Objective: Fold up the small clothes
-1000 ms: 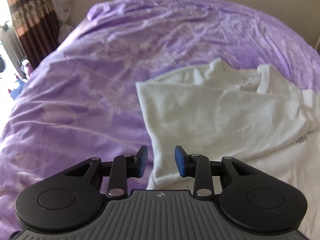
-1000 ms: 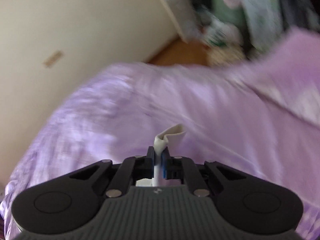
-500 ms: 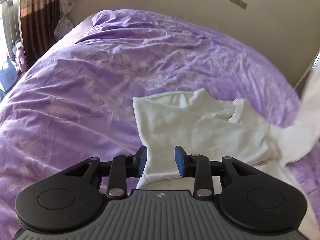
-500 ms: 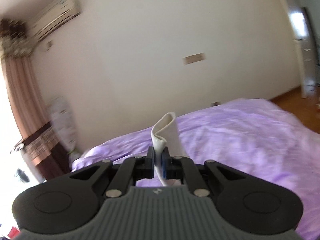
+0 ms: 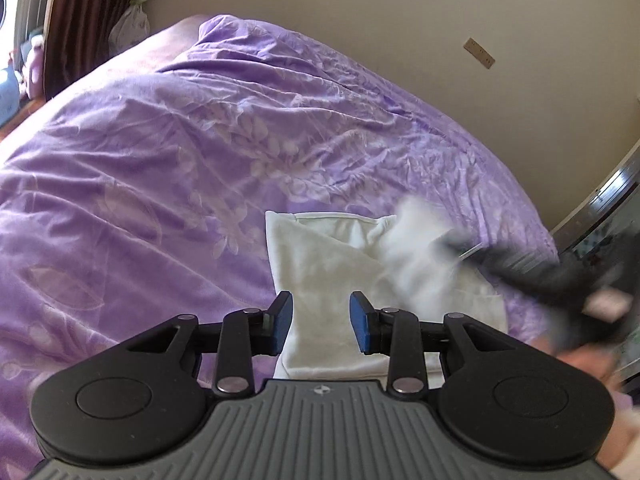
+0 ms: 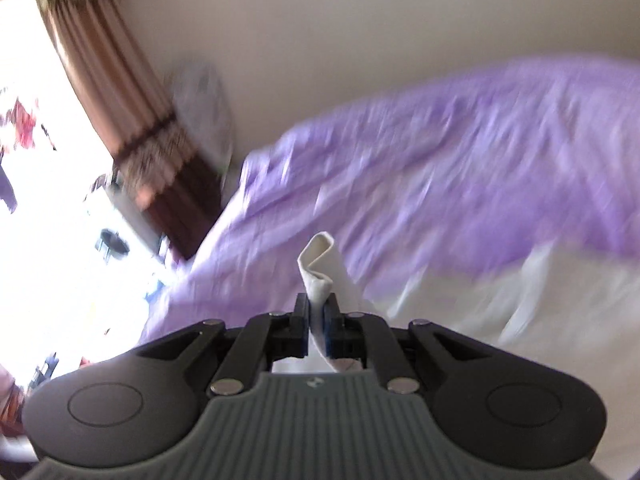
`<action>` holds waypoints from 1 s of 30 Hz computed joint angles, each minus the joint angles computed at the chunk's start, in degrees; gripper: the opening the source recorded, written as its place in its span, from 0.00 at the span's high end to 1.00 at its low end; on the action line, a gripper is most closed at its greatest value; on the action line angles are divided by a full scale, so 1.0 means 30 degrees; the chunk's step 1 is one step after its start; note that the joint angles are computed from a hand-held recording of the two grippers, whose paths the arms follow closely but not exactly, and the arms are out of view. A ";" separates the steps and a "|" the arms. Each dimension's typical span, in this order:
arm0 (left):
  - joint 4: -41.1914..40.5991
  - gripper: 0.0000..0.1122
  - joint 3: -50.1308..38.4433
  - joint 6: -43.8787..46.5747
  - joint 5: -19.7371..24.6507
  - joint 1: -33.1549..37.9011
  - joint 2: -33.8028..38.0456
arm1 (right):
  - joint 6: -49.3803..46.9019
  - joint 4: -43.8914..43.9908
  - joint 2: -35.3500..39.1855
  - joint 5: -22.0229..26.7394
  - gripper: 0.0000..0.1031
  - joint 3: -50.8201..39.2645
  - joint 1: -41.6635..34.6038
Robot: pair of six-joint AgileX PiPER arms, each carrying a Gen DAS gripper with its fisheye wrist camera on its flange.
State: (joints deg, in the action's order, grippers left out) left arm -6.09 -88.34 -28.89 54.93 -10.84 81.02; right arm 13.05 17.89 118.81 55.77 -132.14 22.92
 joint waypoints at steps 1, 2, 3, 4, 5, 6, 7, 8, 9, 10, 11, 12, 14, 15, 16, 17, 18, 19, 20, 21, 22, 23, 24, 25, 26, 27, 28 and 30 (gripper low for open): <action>-0.0369 0.66 0.0088 0.0288 -0.0087 0.0221 0.0031 | -0.0219 0.0496 0.0215 -0.0461 0.98 0.0917 0.0353; -0.0712 0.66 0.0128 0.0595 -0.0127 0.0428 0.0117 | -0.0544 0.1067 0.0531 -0.0773 0.98 0.1626 0.0638; -0.0990 0.64 0.0241 0.0849 -0.0242 0.0588 0.0184 | -0.0907 0.1615 0.0948 -0.0873 0.98 0.2003 0.0872; -0.1251 0.63 0.0399 0.1092 -0.0378 0.0713 0.0226 | -0.1392 0.2136 0.1210 -0.0951 0.97 0.2499 0.1008; -0.1486 0.59 0.0499 0.1250 -0.0447 0.0808 0.0311 | -0.1657 0.2407 0.1593 -0.0891 0.93 0.2609 0.1227; -0.1696 0.55 0.0611 0.1288 -0.0547 0.0886 0.0418 | -0.2055 0.2699 0.1789 -0.0757 0.92 0.2764 0.1360; -0.1917 0.54 0.0778 0.1317 -0.0742 0.0946 0.0525 | -0.2363 0.2729 0.2042 -0.0486 0.87 0.2543 0.1499; -0.2094 0.54 0.0820 0.1407 -0.0812 0.0975 0.0698 | -0.2766 0.2636 0.1819 -0.0681 0.79 0.3027 0.1592; -0.2115 0.54 0.0793 0.1375 -0.0804 0.0947 0.0890 | -0.3248 0.2710 0.1729 -0.0970 0.73 0.3379 0.1644; -0.2151 0.54 0.0807 0.1372 -0.0846 0.0920 0.1071 | -0.3728 0.2922 0.1699 -0.0942 0.66 0.3311 0.1503; -0.2280 0.54 0.0786 0.1472 -0.0894 0.0917 0.1284 | -0.4127 0.2995 0.1459 -0.0818 0.65 0.3402 0.1321; -0.2416 0.54 0.0766 0.1545 -0.0950 0.0878 0.1485 | -0.4419 0.2954 0.1272 -0.0460 0.65 0.3336 0.1080; -0.2397 0.54 0.0577 0.1484 -0.0983 0.0624 0.1971 | -0.4694 0.2393 0.0772 0.0784 0.65 0.2955 0.0413; -0.2246 0.54 0.0474 0.1388 -0.1039 0.0409 0.2222 | -0.4996 0.1995 0.0351 0.1265 0.65 0.3094 -0.0003; -0.1994 0.54 0.0354 0.1269 -0.1115 0.0148 0.2485 | -0.5331 0.1562 -0.0587 0.1486 0.64 0.3997 -0.0456; -0.1600 0.54 0.0224 0.0959 -0.1179 -0.0146 0.2723 | -0.5744 0.1230 -0.1239 0.1940 0.63 0.4403 -0.1118; -0.1202 0.54 0.0037 0.0635 -0.1242 -0.0471 0.3031 | -0.6227 0.0968 -0.1805 0.2325 0.62 0.4900 -0.1839; -0.0917 0.54 -0.0172 0.0494 -0.1246 -0.0743 0.3337 | -0.6666 0.0733 -0.2322 0.2699 0.62 0.5366 -0.2623; -0.0525 0.54 -0.0385 0.0317 -0.1220 -0.1050 0.3641 | -0.7114 0.0382 -0.2880 0.2835 0.60 0.6054 -0.3420; 0.0033 0.54 -0.0636 0.0069 -0.1122 -0.1378 0.3955 | -0.7605 0.0025 -0.3443 0.3051 0.59 0.6685 -0.4283; 0.0677 0.54 -0.0962 -0.0161 -0.0934 -0.1730 0.4376 | -0.8122 -0.0323 -0.3892 0.3364 0.58 0.7116 -0.5138; 0.1014 0.54 -0.1283 -0.0211 -0.0715 -0.1932 0.4788 | -0.8821 -0.0553 -0.4379 0.3464 0.58 0.7789 -0.6084; 0.1325 0.54 -0.1615 -0.0335 -0.0432 -0.2078 0.5229 | -0.9517 -0.0818 -0.4811 0.3513 0.57 0.8436 -0.7016; 0.1511 0.54 -0.1837 -0.0637 -0.0252 -0.2149 0.5599 | -1.0178 -0.1230 -0.5130 0.3607 0.57 0.8971 -0.7835; 0.1378 0.54 -0.1855 -0.0771 -0.0295 -0.2100 0.5818 | -1.0828 -0.1792 -0.5392 0.3644 0.56 0.9483 -0.8555; 0.1224 0.54 -0.1812 -0.0898 -0.0432 -0.2048 0.5997 | -1.1605 -0.2185 -0.5647 0.3582 0.56 1.0056 -0.9241; 0.1278 0.54 -0.1746 -0.1114 -0.0600 -0.2059 0.6146 | -1.2445 -0.2374 -0.5790 0.3692 0.56 1.0481 -0.9910; 0.2095 0.54 -0.1736 -0.1593 -0.0672 -0.2378 0.6362 | -1.3764 -0.2705 -0.5840 0.3842 0.55 1.1234 -1.0861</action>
State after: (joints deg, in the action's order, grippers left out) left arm 0.19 -93.55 -33.67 52.91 -17.97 100.11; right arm -28.24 9.77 101.30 67.30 -98.44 -9.66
